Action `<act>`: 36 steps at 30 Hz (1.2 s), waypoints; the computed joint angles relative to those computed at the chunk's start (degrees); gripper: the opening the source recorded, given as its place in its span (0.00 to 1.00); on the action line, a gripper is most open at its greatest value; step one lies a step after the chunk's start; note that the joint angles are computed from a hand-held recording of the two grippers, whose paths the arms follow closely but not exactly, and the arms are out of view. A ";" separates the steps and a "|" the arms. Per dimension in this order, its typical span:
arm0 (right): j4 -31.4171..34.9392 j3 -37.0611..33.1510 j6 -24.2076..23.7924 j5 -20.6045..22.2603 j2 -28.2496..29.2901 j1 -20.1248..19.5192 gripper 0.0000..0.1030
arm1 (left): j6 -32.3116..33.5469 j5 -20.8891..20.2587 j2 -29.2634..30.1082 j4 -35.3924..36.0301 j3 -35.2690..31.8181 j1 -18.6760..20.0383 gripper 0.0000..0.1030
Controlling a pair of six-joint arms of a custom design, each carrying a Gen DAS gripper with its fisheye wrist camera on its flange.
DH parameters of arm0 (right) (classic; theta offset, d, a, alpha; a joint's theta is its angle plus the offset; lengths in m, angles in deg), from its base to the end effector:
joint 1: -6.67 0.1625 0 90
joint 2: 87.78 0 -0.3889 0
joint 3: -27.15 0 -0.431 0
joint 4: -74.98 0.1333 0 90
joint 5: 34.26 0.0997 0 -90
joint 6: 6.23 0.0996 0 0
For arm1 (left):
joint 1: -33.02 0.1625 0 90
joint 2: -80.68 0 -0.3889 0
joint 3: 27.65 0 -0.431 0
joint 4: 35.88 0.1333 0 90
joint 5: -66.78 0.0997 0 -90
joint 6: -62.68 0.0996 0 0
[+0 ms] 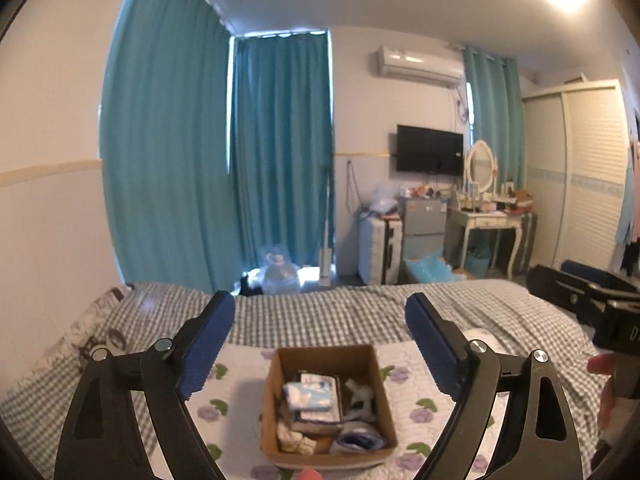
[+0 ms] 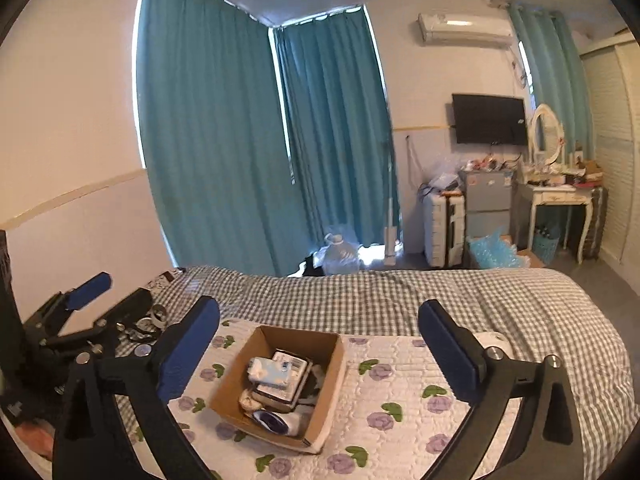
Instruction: Organize soft objects
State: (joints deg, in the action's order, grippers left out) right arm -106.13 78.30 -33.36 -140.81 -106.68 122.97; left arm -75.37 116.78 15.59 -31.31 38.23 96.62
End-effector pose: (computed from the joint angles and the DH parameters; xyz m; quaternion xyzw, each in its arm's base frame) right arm 0.4776 -0.7296 0.0944 0.3243 -0.8017 0.4853 0.1289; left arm -0.1173 -0.6802 0.4029 0.1998 0.7042 -0.5926 0.3362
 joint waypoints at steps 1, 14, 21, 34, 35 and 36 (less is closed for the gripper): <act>-2.66 2.08 -0.46 -0.25 -0.49 -0.10 0.99 | 0.66 -0.01 -0.94 -1.78 1.86 0.16 0.86; -16.79 11.71 -0.37 -0.82 2.93 -4.73 0.99 | 4.10 1.98 -1.97 -9.74 12.75 6.09 0.86; -20.09 10.33 -3.53 -4.59 5.78 -5.45 0.99 | 1.30 0.82 -0.58 -8.23 12.86 7.10 0.86; -17.45 10.41 -2.22 -4.54 5.58 -5.86 0.99 | 2.03 -0.19 -1.32 -8.46 14.06 7.23 0.86; -17.36 10.51 -1.93 -4.43 5.48 -5.80 0.99 | 1.71 -0.13 -1.34 -8.18 13.97 7.27 0.86; -17.15 10.61 -1.63 -4.25 5.33 -5.79 0.99 | 1.53 -0.06 -1.36 -8.03 13.91 7.32 0.86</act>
